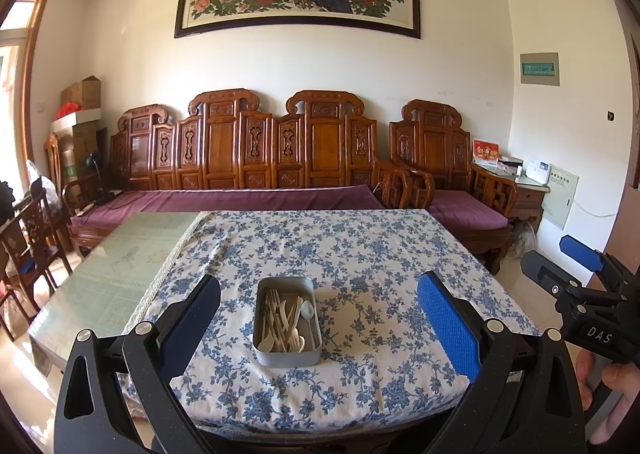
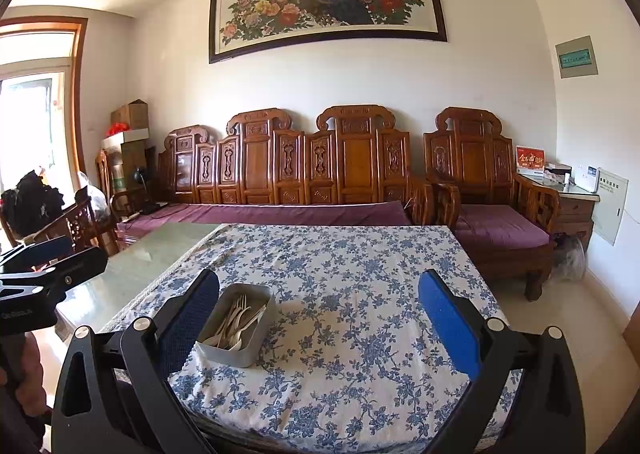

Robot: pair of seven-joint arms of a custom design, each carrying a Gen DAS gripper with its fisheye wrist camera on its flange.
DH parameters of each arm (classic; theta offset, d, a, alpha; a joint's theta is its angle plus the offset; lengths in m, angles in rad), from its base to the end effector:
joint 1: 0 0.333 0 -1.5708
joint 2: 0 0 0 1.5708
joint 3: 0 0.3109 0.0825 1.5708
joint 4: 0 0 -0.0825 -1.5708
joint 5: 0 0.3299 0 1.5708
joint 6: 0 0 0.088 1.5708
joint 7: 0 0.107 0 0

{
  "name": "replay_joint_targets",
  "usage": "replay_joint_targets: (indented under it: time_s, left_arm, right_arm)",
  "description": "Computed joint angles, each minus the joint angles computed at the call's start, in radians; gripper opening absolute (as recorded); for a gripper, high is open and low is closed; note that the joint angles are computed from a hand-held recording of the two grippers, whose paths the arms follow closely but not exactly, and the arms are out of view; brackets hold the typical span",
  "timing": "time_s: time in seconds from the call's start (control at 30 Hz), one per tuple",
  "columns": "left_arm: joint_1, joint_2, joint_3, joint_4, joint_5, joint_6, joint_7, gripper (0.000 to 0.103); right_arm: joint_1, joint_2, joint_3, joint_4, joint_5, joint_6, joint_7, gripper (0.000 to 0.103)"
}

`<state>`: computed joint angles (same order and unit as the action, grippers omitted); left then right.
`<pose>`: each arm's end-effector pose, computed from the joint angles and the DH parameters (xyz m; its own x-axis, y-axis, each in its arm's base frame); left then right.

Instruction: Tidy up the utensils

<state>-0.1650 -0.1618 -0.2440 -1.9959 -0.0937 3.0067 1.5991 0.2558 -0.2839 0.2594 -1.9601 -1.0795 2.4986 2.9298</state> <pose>0.4619 -0.2060 0.6839 -0.3821 -0.9238 0.0254 -0.3710 0.1282 -0.9197 0.3963 0.2545 0.6847 -0.1430 -0.9880 -0.0587 -0.3227 0.1026 -0.9409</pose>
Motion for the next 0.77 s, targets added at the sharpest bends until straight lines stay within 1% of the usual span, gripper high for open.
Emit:
replay_joint_targets:
  time_s: [0.5, 0.77]
  left_arm:
    - [-0.015, -0.002, 0.01, -0.006, -0.033, 0.01, 0.03, 0.095]
    - [-0.008, 0.001, 0.003, -0.007, -0.023, 0.012, 0.019, 0.095]
  right_arm:
    - [0.0, -0.002, 0.003, 0.002, -0.004, -0.003, 0.002, 0.1]
    - [0.003, -0.001, 0.002, 0.005, 0.002, -0.004, 0.002, 0.1]
